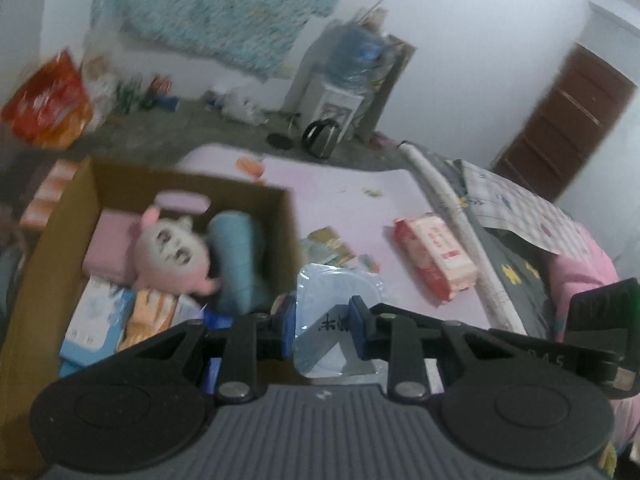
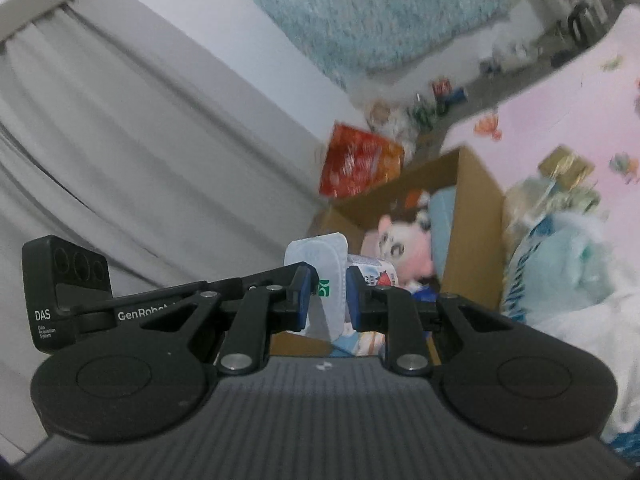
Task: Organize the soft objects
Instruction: 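Lift the yogurt cup with the left tool and carry it over the box, then open the left tool to drop the yogurt cup into the box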
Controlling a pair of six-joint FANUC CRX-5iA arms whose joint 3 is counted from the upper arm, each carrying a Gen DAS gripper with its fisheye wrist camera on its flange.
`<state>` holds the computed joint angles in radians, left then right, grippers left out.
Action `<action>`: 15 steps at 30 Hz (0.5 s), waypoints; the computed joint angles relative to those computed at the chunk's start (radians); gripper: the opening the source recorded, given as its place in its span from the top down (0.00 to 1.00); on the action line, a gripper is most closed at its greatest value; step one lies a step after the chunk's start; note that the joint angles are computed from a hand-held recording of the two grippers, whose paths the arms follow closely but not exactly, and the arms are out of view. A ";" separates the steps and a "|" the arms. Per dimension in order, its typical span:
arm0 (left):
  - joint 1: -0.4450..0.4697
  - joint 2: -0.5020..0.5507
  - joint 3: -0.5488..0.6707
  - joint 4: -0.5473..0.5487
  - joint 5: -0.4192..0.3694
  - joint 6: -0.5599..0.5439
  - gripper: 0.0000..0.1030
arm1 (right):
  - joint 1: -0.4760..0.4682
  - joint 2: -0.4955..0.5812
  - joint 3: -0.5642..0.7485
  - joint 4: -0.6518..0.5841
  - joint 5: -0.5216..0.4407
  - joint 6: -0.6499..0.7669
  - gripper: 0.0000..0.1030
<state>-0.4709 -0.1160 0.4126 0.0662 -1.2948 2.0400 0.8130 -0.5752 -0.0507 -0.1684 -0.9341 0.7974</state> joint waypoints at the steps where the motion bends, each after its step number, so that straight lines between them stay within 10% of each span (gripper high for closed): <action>1: 0.027 -0.016 -0.042 0.033 0.014 -0.003 0.72 | 0.016 0.012 0.004 0.014 -0.012 -0.014 0.81; 15: 0.238 -0.088 -0.391 0.364 0.067 -0.104 0.73 | -0.004 0.163 0.085 -0.038 -0.248 -0.011 0.79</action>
